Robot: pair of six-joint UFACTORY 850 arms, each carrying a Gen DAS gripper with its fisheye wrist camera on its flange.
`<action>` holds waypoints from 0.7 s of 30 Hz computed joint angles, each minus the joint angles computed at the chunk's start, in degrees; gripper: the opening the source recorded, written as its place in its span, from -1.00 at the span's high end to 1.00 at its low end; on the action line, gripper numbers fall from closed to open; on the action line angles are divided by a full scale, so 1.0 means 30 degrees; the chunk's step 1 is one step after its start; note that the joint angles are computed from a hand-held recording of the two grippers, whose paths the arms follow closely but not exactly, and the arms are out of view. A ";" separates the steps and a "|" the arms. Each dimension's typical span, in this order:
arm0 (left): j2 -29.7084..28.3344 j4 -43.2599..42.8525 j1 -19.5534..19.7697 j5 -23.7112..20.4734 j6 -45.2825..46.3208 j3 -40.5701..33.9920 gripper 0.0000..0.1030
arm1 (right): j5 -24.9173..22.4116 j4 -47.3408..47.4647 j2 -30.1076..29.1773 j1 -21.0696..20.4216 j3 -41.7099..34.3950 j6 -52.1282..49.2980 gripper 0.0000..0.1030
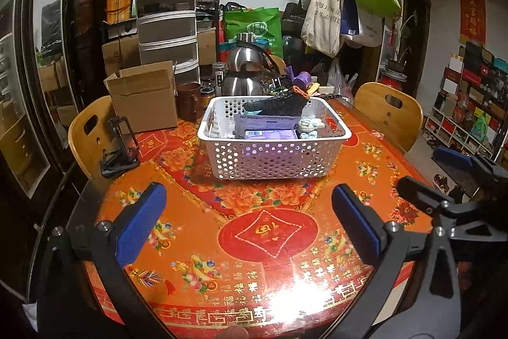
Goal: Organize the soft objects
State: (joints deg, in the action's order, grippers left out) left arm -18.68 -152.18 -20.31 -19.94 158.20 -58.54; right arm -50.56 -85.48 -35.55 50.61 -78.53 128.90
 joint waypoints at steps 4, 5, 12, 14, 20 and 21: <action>-0.0337 0.1150 0.0127 0.0159 -0.1299 -0.0443 -1.00 | -0.0101 0.0110 -0.0064 -0.0030 -0.0100 -0.0075 -0.90; -0.0397 0.1298 0.0138 0.0198 -0.1466 -0.0511 -1.00 | -0.0122 0.0095 -0.0067 -0.0030 -0.0098 -0.0026 -0.90; -0.0846 0.2006 0.0238 0.0289 -0.2123 -0.0994 -1.00 | -0.0240 0.0106 -0.0093 0.0000 -0.0115 -0.0070 -0.90; -0.0867 0.1918 0.0243 0.0262 -0.2017 -0.0996 -1.00 | -0.0322 0.0124 -0.0108 0.0012 -0.0125 -0.0096 -0.90; -0.0978 0.2119 0.0242 0.0270 -0.2221 -0.1058 -1.00 | -0.0381 0.0131 -0.0117 0.0031 -0.0090 -0.0098 -0.90; -0.0999 0.2099 0.0247 0.0220 -0.2196 -0.1041 -1.00 | -0.0389 0.0137 -0.0113 0.0034 -0.0077 -0.0090 -0.90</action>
State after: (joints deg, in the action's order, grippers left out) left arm -21.67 -145.88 -19.57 -19.28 151.61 -61.66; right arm -51.73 -85.07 -35.89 50.72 -78.76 128.63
